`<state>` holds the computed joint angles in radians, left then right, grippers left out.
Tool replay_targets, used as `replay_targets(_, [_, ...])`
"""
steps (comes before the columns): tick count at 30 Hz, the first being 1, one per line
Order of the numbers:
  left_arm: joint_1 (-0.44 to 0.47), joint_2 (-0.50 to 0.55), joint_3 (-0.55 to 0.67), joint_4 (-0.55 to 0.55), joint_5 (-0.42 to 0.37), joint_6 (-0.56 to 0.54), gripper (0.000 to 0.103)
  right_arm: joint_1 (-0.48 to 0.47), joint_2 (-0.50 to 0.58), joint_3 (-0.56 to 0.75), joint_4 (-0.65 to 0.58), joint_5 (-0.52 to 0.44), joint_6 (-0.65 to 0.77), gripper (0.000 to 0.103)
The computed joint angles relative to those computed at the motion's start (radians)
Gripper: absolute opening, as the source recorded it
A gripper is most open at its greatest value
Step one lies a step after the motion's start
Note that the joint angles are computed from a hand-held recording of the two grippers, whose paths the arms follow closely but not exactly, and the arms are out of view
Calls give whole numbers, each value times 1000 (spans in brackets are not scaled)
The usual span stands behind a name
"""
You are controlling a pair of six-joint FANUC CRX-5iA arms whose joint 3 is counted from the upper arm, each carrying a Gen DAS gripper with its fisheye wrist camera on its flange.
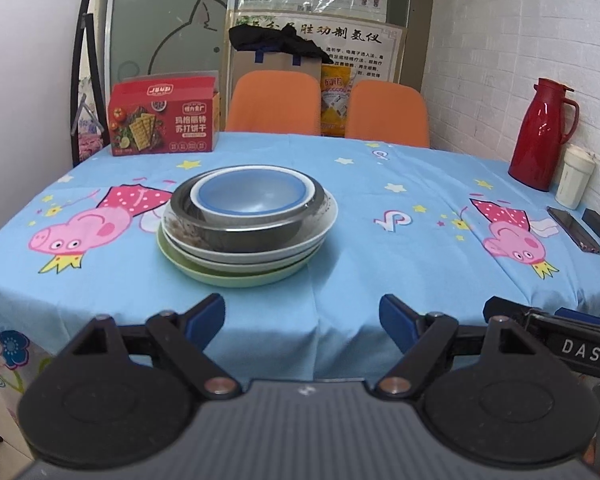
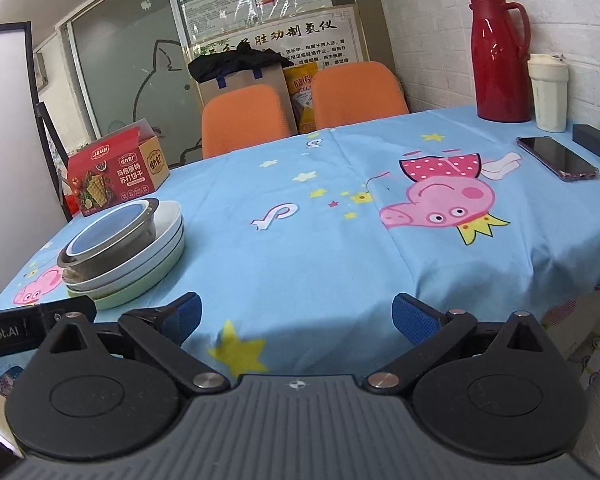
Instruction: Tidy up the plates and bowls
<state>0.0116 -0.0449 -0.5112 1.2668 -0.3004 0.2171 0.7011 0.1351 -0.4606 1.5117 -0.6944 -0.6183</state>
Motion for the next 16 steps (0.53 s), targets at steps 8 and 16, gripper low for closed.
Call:
replay_targets(8, [-89, -48, -69, 253, 71, -270, 82, 6, -27, -28, -5, 14, -13, 103])
replay_targets(16, [-50, -41, -65, 193, 27, -207, 82, 6, -33, -40, 39, 33, -32, 103])
